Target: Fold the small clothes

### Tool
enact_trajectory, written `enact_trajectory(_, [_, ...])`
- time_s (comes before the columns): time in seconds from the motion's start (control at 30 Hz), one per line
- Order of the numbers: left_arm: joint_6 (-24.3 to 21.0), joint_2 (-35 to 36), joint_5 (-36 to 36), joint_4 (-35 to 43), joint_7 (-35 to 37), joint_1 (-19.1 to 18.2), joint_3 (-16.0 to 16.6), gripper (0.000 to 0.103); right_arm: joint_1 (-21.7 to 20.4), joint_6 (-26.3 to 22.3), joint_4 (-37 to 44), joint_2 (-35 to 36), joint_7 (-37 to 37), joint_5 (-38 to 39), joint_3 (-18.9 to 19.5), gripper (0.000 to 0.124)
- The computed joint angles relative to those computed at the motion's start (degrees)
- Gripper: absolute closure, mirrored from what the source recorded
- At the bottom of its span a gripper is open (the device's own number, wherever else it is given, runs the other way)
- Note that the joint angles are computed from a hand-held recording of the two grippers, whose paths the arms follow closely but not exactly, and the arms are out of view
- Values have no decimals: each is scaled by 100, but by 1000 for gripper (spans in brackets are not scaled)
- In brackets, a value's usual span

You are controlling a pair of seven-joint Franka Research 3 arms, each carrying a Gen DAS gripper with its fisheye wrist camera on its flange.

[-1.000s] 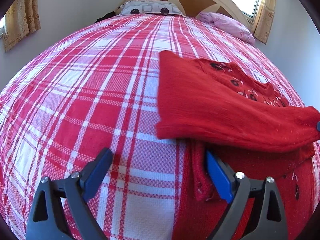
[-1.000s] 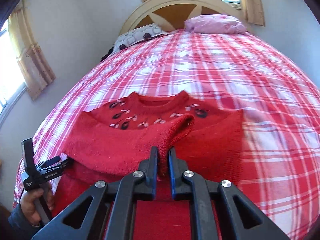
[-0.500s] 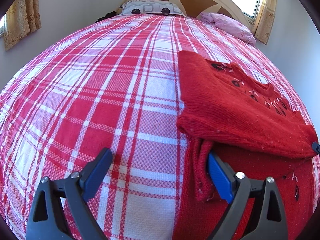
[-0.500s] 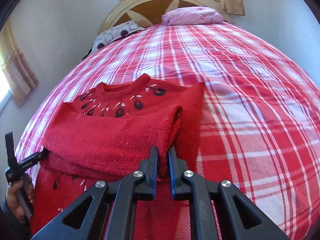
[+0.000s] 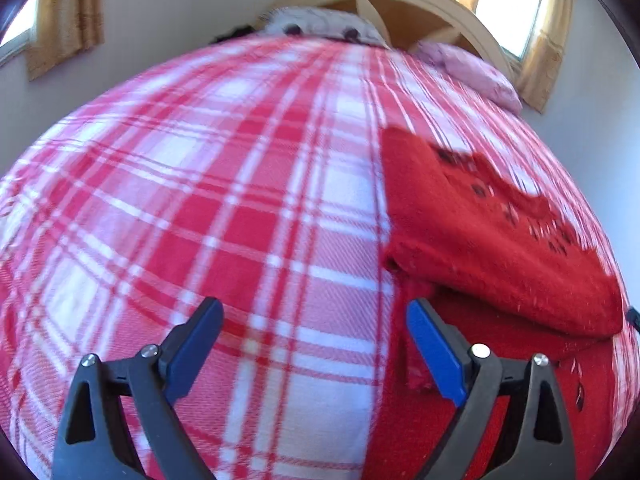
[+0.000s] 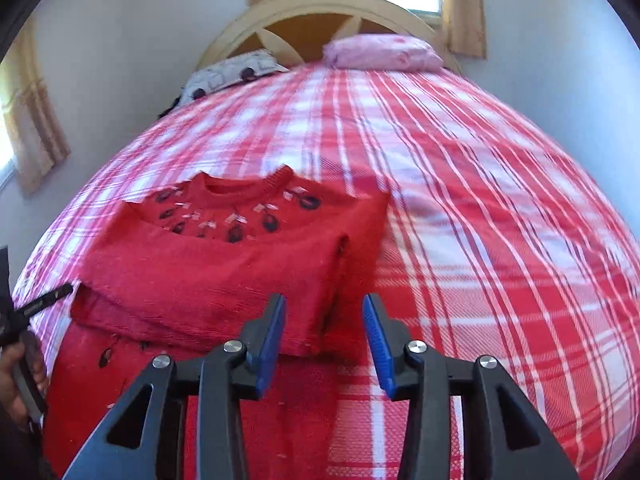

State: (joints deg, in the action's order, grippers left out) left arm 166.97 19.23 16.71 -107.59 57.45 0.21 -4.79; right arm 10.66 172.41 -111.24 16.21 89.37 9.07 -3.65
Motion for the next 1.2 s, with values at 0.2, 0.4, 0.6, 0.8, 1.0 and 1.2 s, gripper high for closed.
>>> enact_trajectory(0.2, [100, 49, 266, 454, -24, -18, 26, 8, -399, 9, 413, 261, -1086, 596, 754, 82])
enact_trajectory(0.4, [-880, 792, 867, 1630, 257, -528, 283, 7, 80, -890, 1289, 951, -769, 560, 190, 82])
enact_trajectory(0.6, [-862, 1048, 246, 1632, 725, -66, -139, 0, -308, -1176, 1455, 1155, -988, 804, 493, 82])
enact_trajectory(0.8, [-467, 389, 1, 787, 680, -65, -59, 0, 52, -345, 615, 536, -675, 369, 222, 75])
enact_trajectory(1.0, [-368, 174, 256, 352, 699, -150, -11, 0, 130, -448, 532, 658, -598, 210, 107, 74])
enact_trajectory(1.2, [-556, 315, -86, 467, 896, 20, -178, 0, 297, -449, 450, 553, -258, 12, -50, 74])
